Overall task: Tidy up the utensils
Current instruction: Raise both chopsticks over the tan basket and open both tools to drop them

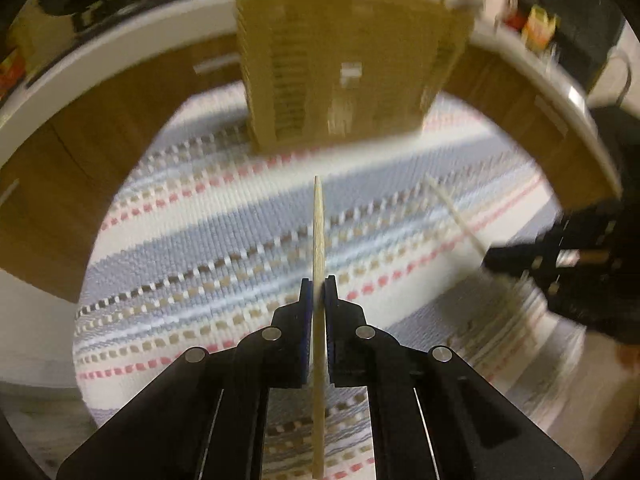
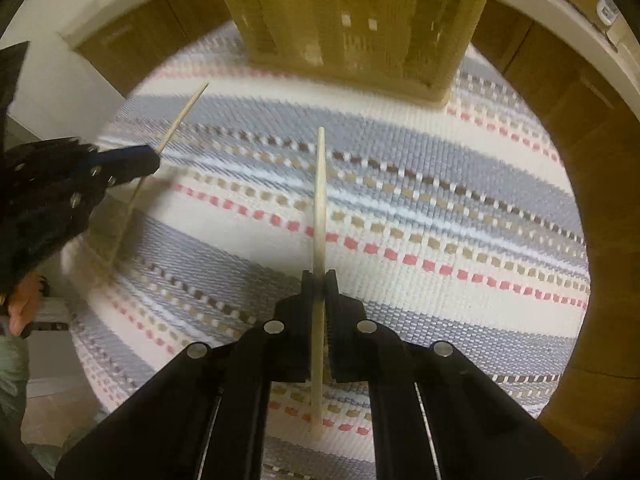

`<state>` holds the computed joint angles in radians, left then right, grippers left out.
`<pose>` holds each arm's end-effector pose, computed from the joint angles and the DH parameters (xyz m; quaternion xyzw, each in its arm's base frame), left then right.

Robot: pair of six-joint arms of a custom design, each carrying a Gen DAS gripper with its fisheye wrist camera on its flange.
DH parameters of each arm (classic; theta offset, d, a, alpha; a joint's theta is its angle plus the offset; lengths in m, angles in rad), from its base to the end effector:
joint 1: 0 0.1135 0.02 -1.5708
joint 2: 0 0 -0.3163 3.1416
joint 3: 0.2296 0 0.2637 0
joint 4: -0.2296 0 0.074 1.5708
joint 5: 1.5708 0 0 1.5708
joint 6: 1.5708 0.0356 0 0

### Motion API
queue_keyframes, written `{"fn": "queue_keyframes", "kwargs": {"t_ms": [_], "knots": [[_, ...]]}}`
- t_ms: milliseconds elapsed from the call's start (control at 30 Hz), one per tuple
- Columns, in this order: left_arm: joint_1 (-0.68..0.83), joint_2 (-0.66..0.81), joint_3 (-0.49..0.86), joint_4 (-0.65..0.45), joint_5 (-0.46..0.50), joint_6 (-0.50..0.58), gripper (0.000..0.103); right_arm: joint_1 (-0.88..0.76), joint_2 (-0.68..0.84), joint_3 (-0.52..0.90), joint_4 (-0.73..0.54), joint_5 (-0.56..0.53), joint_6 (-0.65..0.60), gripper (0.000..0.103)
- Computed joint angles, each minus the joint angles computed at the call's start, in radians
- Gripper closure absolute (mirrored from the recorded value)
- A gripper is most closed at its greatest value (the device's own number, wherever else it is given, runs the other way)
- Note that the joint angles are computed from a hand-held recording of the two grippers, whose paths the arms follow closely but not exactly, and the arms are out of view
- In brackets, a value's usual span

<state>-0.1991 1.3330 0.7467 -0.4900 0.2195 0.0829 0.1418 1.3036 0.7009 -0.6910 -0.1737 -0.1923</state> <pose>0.2378 -0.0559 0.2331 0.1620 0.9504 -0.1201 0.2367 0.2089 0.0360 0.2176 -0.1759 0.9710 0.0824 0.1397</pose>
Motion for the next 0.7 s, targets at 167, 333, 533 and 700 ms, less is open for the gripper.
{"fn": "queue_keyframes", "kwargs": {"t_ms": [167,333,533,700], "knots": [[0.151,-0.150,0.024,0.037,0.237,-0.034,0.099,-0.123,-0.153,0.050,-0.084,-0.174,-0.086,0.099],[0.179,-0.224,0.076,0.164,0.317,-0.182,0.099,-0.284,-0.192,0.160,-0.150,-0.358,-0.180,0.099],[0.136,-0.181,0.150,0.354,0.262,-0.327,0.099,-0.310,-0.217,0.232,0.004,-0.475,-0.039,0.099],[0.064,-0.105,0.200,0.497,0.140,-0.383,0.099,-0.319,-0.132,0.295,0.243,-0.505,0.193,0.099]]}}
